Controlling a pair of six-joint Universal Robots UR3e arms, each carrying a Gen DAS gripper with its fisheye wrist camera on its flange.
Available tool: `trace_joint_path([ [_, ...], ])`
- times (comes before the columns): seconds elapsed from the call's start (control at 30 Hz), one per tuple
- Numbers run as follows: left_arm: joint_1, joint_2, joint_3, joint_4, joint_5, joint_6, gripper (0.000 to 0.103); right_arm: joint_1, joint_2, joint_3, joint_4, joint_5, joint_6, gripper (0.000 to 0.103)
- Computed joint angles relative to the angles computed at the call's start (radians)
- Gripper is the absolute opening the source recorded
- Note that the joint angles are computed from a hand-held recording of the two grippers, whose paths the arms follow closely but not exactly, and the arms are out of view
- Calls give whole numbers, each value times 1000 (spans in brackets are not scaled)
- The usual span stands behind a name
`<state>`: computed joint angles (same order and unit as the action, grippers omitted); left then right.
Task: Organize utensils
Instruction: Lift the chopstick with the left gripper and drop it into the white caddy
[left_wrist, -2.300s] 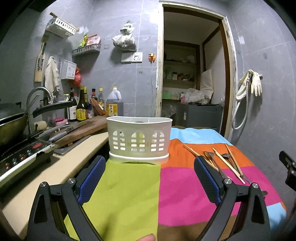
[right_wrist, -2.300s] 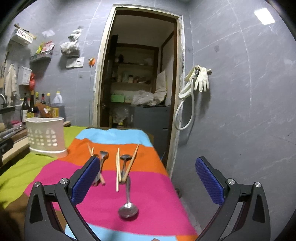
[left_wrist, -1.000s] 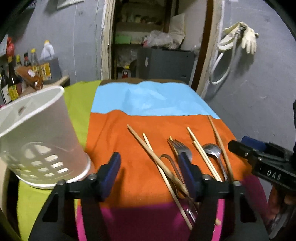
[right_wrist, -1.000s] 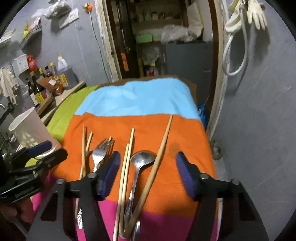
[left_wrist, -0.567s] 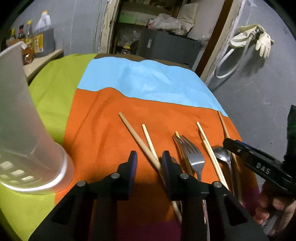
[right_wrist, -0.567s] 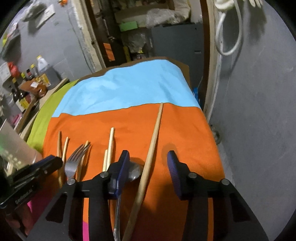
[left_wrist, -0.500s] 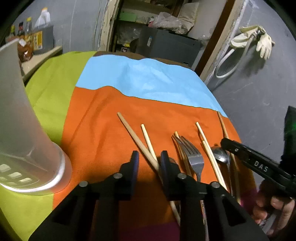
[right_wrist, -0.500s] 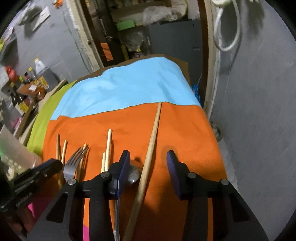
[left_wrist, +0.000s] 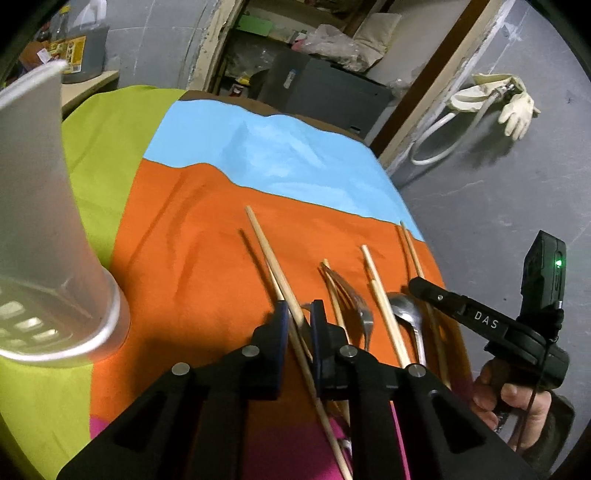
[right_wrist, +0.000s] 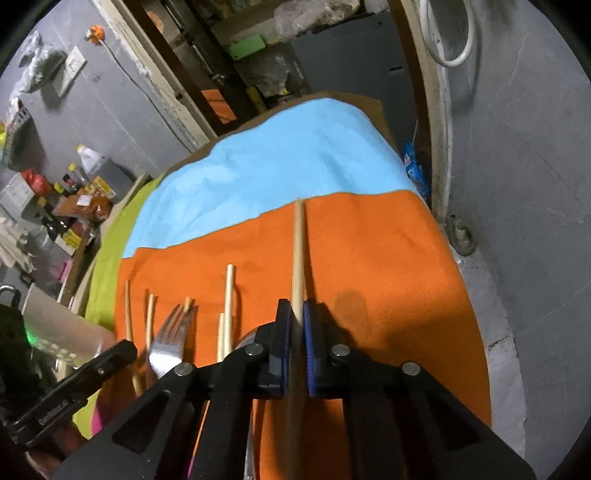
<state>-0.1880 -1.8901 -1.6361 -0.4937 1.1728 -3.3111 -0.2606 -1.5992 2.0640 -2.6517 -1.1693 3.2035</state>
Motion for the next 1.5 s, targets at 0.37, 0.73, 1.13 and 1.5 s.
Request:
trace_joint_path([
  [0.37, -28, 256, -302, 300, 24, 30, 4, 59, -312, 199, -167, 35, -63, 5],
  [0.73, 112, 542, -469, 555, 69, 15, 4, 461, -43, -104, -523, -218, 114, 5],
  [1.13, 648, 558, -501, 887, -170, -174, 4, 732, 543, -879, -613, -390, 137, 5],
  [1.5, 545, 272, -413, 1112, 100, -179, 4, 765, 750, -1047, -609, -483, 105, 5],
])
